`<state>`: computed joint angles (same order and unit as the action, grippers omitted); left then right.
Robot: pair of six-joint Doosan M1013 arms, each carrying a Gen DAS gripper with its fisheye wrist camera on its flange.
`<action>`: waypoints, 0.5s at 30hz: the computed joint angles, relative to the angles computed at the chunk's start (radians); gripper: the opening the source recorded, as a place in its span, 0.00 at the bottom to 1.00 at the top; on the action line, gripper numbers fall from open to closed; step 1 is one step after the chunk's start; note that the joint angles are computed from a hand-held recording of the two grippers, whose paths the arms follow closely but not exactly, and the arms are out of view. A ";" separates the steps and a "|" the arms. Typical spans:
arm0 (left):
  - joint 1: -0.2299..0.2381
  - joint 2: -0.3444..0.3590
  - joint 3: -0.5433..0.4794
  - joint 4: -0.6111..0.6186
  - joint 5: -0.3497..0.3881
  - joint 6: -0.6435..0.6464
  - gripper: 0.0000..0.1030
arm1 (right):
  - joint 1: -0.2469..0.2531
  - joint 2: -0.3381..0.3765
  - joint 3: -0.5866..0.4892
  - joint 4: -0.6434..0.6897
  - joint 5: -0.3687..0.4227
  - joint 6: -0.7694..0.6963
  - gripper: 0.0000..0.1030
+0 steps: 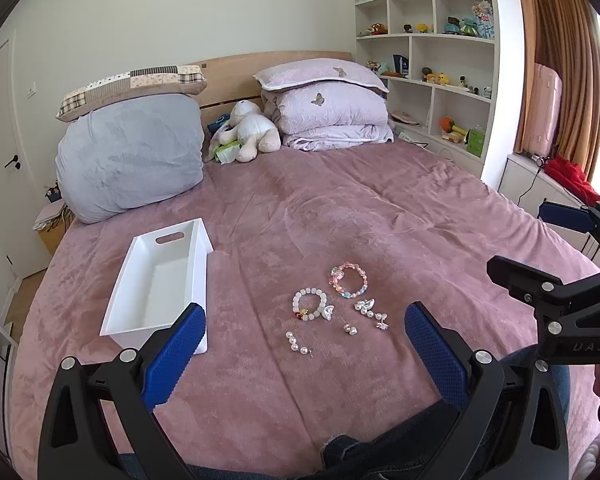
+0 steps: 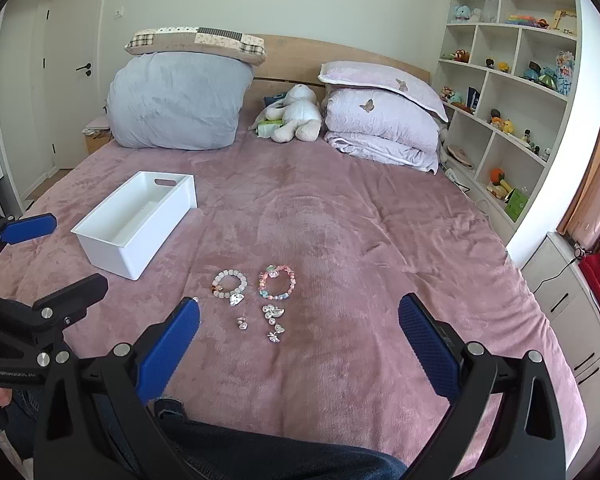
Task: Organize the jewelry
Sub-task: 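Grasp the pearl earring with the left tool while the right tool grasps the colourful beaded bracelet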
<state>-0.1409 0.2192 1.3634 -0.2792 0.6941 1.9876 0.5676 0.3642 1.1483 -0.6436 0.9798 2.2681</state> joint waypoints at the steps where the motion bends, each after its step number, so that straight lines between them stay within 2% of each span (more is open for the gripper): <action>1: -0.002 0.009 -0.012 0.014 0.006 -0.011 0.98 | -0.003 0.007 -0.010 0.001 0.005 -0.013 0.95; 9: -0.015 0.091 -0.123 0.077 0.072 -0.055 0.98 | -0.044 0.072 -0.107 0.064 0.048 -0.102 0.95; 15: -0.014 0.178 -0.225 0.061 0.171 -0.043 0.98 | -0.088 0.126 -0.169 0.160 0.057 -0.173 0.95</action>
